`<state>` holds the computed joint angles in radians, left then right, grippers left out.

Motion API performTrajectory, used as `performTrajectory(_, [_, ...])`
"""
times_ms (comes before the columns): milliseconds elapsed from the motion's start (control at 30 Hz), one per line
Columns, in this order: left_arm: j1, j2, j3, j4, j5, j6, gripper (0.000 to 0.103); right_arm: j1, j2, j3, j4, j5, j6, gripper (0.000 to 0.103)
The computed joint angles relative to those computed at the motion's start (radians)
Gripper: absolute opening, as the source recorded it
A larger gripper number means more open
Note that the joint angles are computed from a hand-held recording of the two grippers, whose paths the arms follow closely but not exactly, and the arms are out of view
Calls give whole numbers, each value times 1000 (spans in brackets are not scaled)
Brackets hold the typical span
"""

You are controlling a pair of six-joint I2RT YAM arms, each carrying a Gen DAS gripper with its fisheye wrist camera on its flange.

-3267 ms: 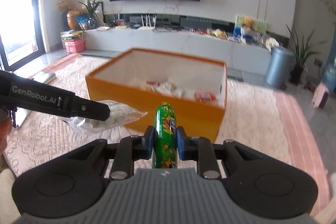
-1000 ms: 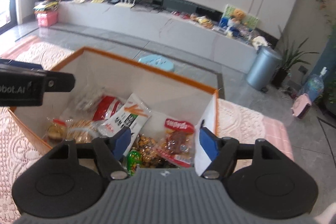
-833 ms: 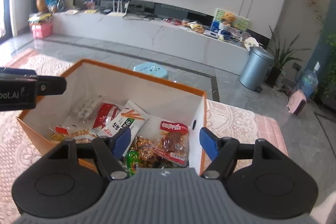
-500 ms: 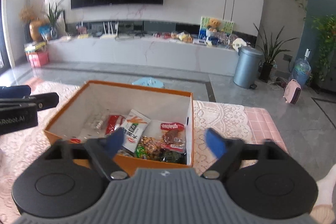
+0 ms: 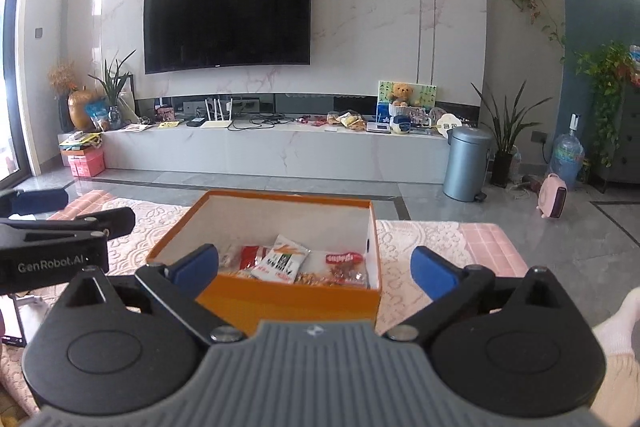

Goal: Organize snacks

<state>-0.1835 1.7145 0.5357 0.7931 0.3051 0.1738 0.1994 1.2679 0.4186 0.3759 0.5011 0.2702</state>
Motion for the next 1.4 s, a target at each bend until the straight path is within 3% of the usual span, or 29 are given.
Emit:
performTrajectory(233, [15, 58, 30, -91, -26, 38, 95, 108, 8, -46, -57, 127, 114, 99])
performTrajectory(433, [19, 108, 51, -198, -26, 112, 95, 87, 101, -32, -79, 77, 165, 99])
performTrajectory(867, [6, 176, 73, -251, -29, 119, 95, -4, 292, 3, -53, -32, 229, 99])
performTrajectory(1400, [14, 150, 59, -262, -34, 119, 95, 7, 255, -3, -64, -25, 233, 99])
